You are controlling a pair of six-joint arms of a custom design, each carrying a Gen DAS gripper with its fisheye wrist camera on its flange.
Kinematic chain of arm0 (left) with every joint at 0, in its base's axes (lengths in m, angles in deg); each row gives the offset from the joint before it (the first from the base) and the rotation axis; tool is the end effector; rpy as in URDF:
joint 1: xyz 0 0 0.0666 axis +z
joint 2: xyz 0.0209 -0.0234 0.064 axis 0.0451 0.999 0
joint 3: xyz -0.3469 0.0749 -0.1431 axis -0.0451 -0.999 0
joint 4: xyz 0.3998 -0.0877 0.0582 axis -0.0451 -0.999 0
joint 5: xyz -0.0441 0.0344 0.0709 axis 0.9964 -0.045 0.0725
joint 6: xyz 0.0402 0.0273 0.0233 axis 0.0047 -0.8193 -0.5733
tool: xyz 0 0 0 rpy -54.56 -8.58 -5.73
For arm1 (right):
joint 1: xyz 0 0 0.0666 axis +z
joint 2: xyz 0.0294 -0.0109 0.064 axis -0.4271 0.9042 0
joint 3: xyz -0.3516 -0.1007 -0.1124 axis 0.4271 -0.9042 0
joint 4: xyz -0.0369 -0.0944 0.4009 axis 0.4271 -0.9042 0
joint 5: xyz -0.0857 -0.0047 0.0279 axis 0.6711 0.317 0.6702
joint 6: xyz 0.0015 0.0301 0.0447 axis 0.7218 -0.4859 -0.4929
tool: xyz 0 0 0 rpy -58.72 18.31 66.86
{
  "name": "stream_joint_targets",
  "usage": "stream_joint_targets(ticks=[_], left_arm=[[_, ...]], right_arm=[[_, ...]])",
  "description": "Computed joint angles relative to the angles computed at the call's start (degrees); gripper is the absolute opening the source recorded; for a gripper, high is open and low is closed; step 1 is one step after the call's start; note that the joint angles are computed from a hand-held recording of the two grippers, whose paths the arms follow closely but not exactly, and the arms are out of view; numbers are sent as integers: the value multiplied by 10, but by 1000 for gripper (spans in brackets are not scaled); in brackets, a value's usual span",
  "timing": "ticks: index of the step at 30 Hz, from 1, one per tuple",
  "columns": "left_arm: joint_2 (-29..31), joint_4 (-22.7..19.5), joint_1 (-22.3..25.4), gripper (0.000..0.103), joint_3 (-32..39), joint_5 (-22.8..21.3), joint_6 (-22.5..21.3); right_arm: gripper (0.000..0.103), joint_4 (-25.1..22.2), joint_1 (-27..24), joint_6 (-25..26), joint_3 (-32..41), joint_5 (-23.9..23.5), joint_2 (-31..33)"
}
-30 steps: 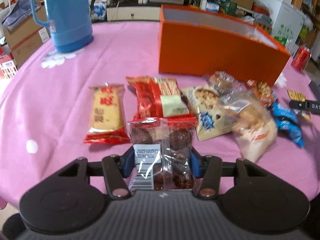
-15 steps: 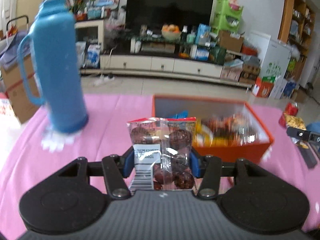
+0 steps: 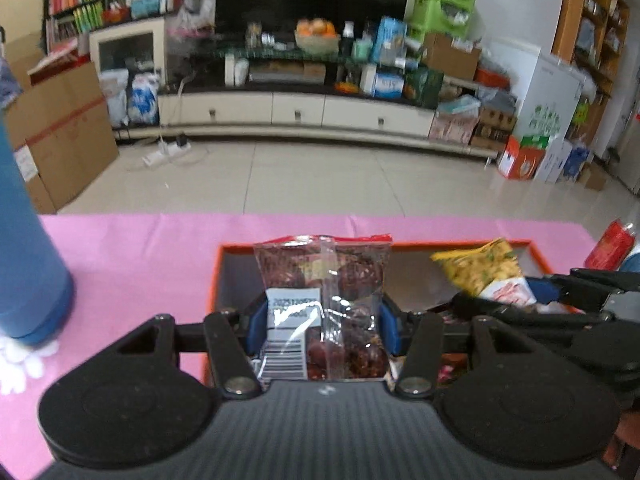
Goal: Organize snacks
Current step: 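Carry the date packet and yellow bag over the orange box and open both tools, then move both open tools back toward the snack packets on the table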
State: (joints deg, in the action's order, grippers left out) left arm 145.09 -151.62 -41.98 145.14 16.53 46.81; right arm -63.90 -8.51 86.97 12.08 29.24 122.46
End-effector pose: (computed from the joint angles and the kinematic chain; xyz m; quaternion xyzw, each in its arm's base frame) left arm 0.5032 -0.4653 0.4208 -0.1526 0.8983 0.0114 0.4119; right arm 0.5730 0.1843 0.3525 -0.3147 0.8475 0.1567 0.3977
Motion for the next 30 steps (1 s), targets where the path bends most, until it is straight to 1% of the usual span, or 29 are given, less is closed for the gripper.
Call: stream_joint_targets(ticks=[2, 3, 4, 5, 7, 8, 9, 10, 11, 12, 13, 14, 15, 17, 19, 21, 24, 26, 28, 29, 30], left_arm=[[18, -24, 9, 53, 12, 22, 0], [25, -31, 7, 56, 17, 9, -19], [38, -48, 3, 59, 32, -6, -41], [45, -57, 0, 59, 41, -9, -55], [43, -60, -3, 64, 40, -14, -63], [31, -50, -6, 65, 27, -21, -62], [19, -36, -10, 67, 14, -29, -58], [0, -18, -14, 69, -6, -35, -52], [-21, 1, -19, 70, -29, -41, -46], [-39, 11, -26, 72, -44, -51, -37], [-54, 13, -35, 75, -55, -65, -24], [-63, 8, -45, 76, -59, -78, -11], [-69, 2, -54, 76, -60, -87, 0], [-84, -18, -80, 76, -67, -106, 40], [-90, -55, -108, 77, -66, -120, 89], [-91, -102, -142, 77, -68, -126, 160], [-80, -167, -192, 77, -57, -118, 258], [-68, -194, -228, 77, -50, -113, 312], [-46, -239, -265, 77, -27, -124, 378], [-36, -253, -278, 77, -18, -130, 403], [-28, -259, -291, 77, -10, -130, 417]], right_arm=[[24, -49, 8, 12, 34, 7, 32], [25, -71, 10, 12, 48, 3, 47], [25, -70, 9, 7, 48, -7, 51], [25, -73, 9, 1, 51, -9, 54], [28, -70, 10, -15, 51, -4, 53], [29, -68, 9, -24, 50, -5, 52], [35, -64, 7, -33, 46, -15, 47], [38, -53, 3, -40, 29, -25, 33], [48, -35, -5, -45, 10, -37, 18], [61, -10, -10, -53, -15, -45, -5], [67, 16, -15, -59, -42, -46, -32], [74, 42, -20, -63, -71, -44, -61], [78, 61, -24, -65, -97, -43, -88], [82, 75, -37, -71, -142, -51, -140], [85, 71, -54, -78, -184, -60, -187], [87, 48, -72, -82, -228, -67, -239], [88, 4, -108, -94, -305, -81, -325], [88, -19, -141, -103, -358, -101, -386], [89, -41, -173, -116, -410, -125, -448], [89, -49, -190, -121, -434, -138, -476], [89, -59, -204, -119, -452, -150, -500]])
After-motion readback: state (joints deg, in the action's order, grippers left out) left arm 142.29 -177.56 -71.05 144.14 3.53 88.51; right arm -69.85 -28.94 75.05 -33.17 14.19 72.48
